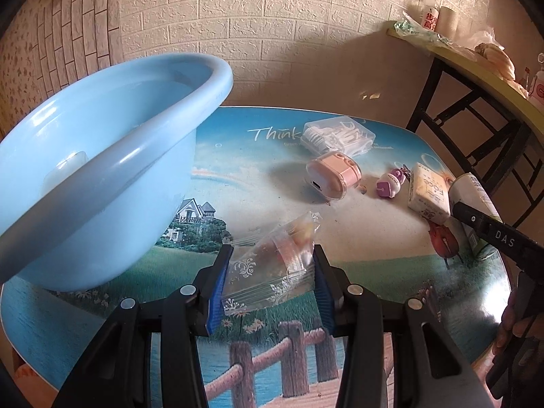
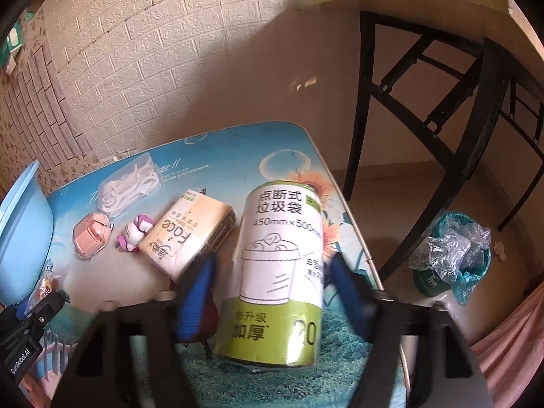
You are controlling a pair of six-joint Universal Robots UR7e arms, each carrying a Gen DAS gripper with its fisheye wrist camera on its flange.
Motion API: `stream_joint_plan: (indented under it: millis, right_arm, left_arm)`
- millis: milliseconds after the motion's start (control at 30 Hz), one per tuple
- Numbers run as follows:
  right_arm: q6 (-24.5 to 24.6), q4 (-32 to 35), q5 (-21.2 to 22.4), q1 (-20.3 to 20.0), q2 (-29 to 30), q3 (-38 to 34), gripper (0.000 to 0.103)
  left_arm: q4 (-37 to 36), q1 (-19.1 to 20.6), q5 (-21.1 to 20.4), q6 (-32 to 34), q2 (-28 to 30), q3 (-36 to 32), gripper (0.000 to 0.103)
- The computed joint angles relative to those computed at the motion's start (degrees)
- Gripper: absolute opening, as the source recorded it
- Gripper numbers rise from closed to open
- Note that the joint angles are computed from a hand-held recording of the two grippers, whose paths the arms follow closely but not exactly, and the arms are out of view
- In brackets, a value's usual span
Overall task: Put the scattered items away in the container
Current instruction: 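Lift the snack bag with the left tool while the right tool grasps the trash-bag roll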
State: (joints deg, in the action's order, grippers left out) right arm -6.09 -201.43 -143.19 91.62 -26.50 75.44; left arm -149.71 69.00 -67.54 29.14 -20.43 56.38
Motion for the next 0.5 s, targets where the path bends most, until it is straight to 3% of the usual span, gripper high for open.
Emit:
stream_joint_plan:
  millis: [133,200,367,500]
  right_arm:
    - [-2.6,-4.1,2.4,0.0,-0.5,2.5,0.049]
    - [-5.4,-9.5,3.8,0.3,-0.3,3.8,0.048]
    - [-23.3,-31.1,5.2,2.6,3.6,5.6,0.048]
    - [-29.6,-38.1,5.4,4.6,4.8,6.0,0.048]
  left_arm:
    - [0.1,0.2,-0.5,0.1,-0.5,0.5,0.042]
    - [-0.2,0.3,-0.9,0.2,-0.9,1.0,0.042]
    - [-1.6,0.4,-2.5,1.6,-2.1,2.9,0.042]
    - [-1.8,0.3,-3.6,1.6,-3.1,4.5,0.042]
